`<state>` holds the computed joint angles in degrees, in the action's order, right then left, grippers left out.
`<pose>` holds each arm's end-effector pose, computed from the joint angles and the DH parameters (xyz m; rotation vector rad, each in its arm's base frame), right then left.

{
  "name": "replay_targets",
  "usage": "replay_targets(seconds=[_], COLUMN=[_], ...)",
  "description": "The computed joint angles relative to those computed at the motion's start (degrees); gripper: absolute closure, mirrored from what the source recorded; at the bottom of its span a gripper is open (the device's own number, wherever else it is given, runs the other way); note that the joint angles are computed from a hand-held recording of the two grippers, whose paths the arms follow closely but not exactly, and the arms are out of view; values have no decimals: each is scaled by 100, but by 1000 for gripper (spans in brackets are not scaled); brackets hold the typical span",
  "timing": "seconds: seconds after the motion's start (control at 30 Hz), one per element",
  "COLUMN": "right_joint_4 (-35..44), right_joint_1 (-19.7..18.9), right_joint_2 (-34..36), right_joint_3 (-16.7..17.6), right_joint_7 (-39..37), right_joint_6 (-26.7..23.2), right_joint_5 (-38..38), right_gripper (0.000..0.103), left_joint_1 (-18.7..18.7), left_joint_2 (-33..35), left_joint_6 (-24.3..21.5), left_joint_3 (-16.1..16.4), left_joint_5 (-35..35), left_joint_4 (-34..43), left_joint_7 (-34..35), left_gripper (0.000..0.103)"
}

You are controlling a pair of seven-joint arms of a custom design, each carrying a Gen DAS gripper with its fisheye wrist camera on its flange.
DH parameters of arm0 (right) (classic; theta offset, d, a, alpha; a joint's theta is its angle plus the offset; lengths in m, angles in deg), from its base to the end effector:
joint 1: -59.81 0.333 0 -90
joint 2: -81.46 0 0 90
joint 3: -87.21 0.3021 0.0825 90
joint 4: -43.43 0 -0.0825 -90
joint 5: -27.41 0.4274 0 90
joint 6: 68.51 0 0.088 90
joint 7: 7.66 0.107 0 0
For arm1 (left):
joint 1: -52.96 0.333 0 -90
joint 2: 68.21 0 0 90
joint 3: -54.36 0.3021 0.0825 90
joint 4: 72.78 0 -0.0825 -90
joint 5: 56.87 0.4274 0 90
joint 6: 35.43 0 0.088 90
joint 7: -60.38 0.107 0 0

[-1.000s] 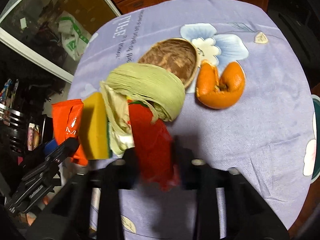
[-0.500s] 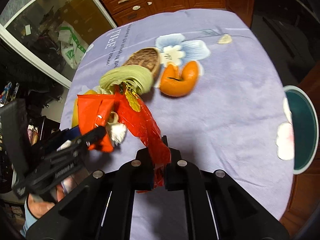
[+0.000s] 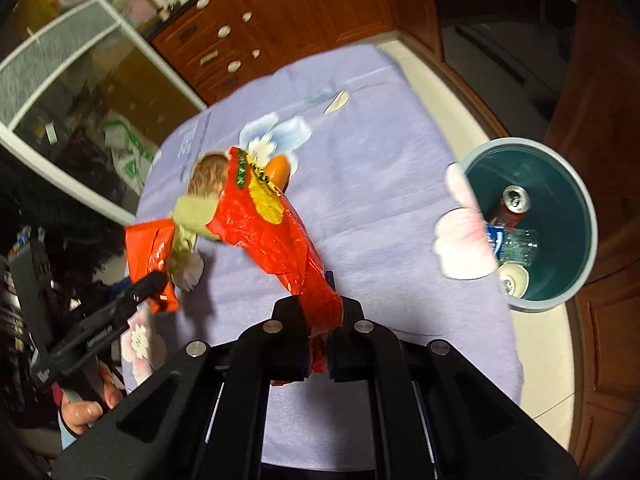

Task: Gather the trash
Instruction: 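Carry the orange snack bag and red wrapper over the teal bin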

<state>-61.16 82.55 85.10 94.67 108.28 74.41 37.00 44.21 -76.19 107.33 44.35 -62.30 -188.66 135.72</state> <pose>0.5774 0.3328 0.5363 -1.7550 1.8096 -0.0470 0.5723 -0.1984 0.5519 -1.9539 1.9933 -0.8064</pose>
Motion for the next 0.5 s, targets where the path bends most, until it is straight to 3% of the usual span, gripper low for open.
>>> replay_targets(seconds=[0.23, 0.5], right_joint_4=[-726, -1522], right_joint_1=[-138, -454], right_joint_2=[-626, -1250], right_joint_3=[-107, -317], right_joint_7=[97, 374], right_joint_6=[503, 904], right_joint_5=[177, 259], right_gripper=[97, 97], left_joint_1=[-224, -511], left_joint_2=[267, 1067], left_joint_6=[-41, -346], left_joint_3=[-175, -359], left_joint_5=[136, 167], left_joint_4=[529, 1587], left_joint_7=[226, 582], left_gripper=[56, 56])
